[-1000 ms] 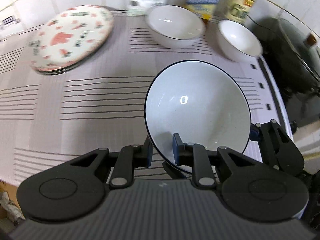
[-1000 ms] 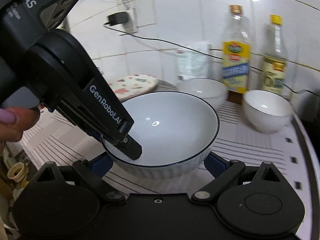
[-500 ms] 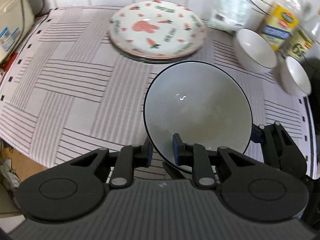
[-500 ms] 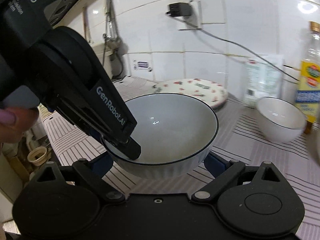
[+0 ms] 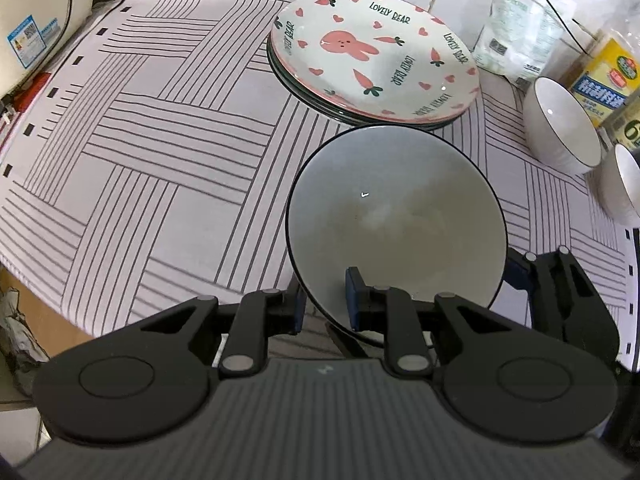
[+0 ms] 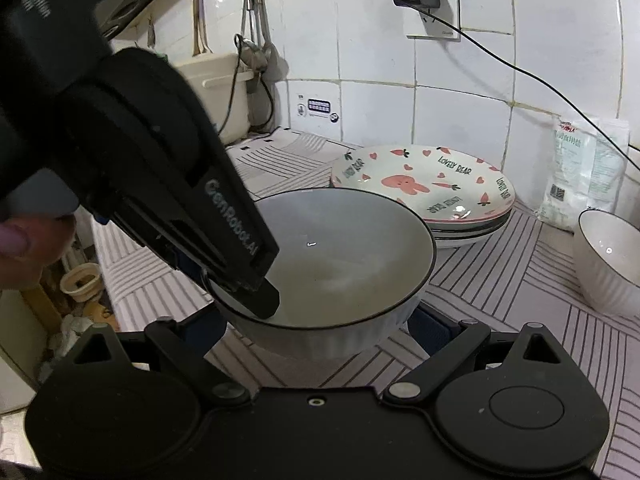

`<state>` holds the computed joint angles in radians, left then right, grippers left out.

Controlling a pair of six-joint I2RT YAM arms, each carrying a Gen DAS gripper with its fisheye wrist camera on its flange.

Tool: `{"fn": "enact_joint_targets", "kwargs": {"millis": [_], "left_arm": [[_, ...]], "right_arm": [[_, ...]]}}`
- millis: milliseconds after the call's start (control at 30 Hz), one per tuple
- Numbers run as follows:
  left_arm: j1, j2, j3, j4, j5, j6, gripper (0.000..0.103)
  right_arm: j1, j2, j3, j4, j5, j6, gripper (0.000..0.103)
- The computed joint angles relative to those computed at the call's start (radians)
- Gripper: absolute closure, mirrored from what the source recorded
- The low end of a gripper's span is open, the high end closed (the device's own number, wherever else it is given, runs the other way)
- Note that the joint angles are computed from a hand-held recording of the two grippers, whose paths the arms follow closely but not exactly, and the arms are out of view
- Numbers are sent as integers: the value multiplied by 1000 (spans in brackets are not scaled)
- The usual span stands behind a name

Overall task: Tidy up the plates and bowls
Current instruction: 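Carry the white bowl beside the plate stack and lower it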

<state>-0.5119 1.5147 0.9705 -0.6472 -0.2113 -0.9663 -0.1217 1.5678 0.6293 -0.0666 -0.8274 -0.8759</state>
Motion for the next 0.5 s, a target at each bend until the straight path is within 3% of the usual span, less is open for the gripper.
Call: {"fn": "enact_joint_targets", "kwargs": {"millis": [67, 333, 500], "left_arm": [[14, 24, 4, 14, 7, 8, 84], [25, 65, 16, 26, 17, 30, 85], [29, 83, 83, -71, 57, 37, 84]], "right_arm": [[11, 6, -19, 58, 20, 20, 4], [38, 59, 13, 60, 71, 21, 4], [61, 18, 11, 38, 134, 10, 2]]}}
